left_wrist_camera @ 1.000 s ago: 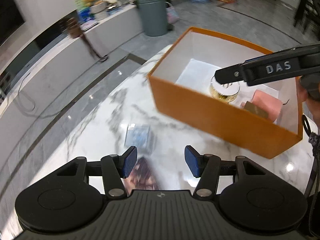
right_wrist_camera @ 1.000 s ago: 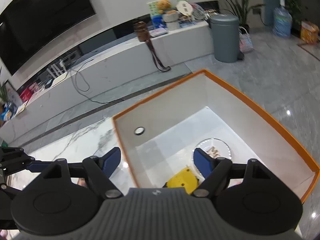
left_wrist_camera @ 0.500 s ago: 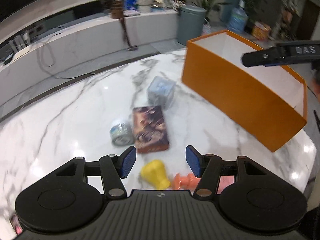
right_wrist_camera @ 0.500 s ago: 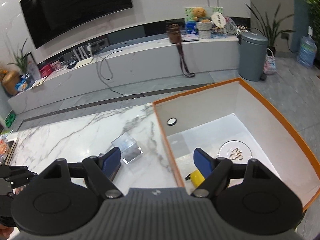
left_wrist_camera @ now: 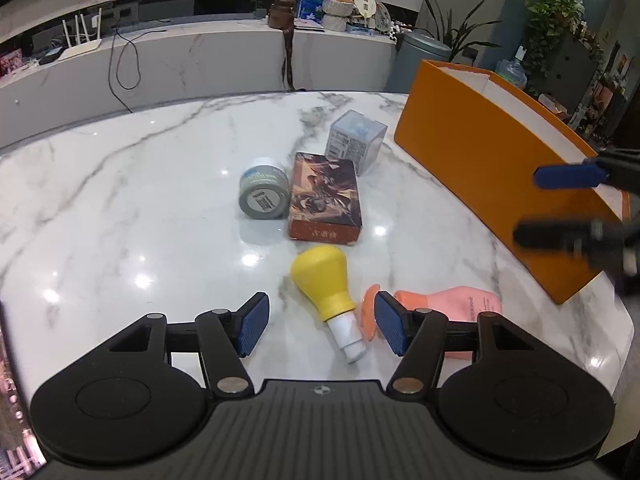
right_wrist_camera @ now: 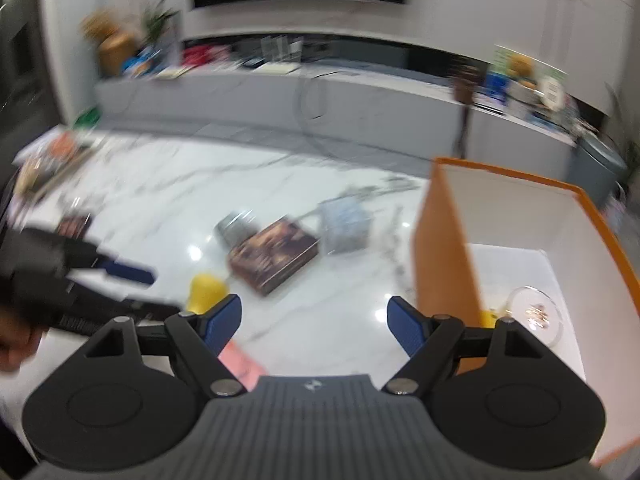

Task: Organize rigid objects
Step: 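Move both tools out of the orange box back over the table objects, then grasp the yellow bulb-shaped bottle with the left tool while the right tool grasps the pink pump bottle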

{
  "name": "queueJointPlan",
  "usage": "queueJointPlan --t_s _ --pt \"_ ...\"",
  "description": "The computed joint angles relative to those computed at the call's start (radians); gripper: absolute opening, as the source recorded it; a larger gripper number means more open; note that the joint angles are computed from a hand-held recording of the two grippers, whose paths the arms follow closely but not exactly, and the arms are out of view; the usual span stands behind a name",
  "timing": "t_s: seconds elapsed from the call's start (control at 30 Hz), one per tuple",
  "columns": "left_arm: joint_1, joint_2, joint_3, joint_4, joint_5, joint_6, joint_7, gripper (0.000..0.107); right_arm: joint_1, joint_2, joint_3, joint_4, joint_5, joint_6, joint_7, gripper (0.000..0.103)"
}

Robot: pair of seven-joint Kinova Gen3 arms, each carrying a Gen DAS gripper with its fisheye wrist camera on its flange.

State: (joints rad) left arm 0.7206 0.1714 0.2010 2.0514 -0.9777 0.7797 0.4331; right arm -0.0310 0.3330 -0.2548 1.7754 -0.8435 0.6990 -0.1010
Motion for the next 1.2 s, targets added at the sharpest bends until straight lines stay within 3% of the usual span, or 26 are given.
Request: queueJointPlan --t_s 0.13,0.27,0.63,0.77,1.0,1.2 --pt "-0.015 0.007 -0.016 0.006 -0.011 -0.04 0.034 0.071 0.017 0.04 -0.024 -0.015 0.032 0.081 0.133 0.082" --pt "-0.027 0.01 -0.027 0.012 -0.024 -0.062 0.049 0.072 -0.014 0.052 -0.023 0.009 0.077 0.065 0.209 0.082" --pt "-0.019 0.052 -0.053 -0.015 -0.026 -0.078 0.021 0.072 -0.09 0.12 -0.006 -0.053 0.254 0.11 0.068 0.064" --pt "-0.004 0.064 -0.064 -0.022 -0.04 -0.07 0.034 0.072 -0.096 0.123 -0.017 -0.034 0.28 0.064 0.062 0.045" --pt "0.002 0.063 -0.076 -0.005 -0.104 -0.117 0.087 0.075 -0.102 0.152 0.01 -0.103 0.336 0.13 -0.072 0.045" --pt "0.015 0.069 -0.077 -0.009 -0.135 -0.096 0.127 0.074 -0.096 0.163 0.016 -0.129 0.357 0.136 -0.164 0.045"
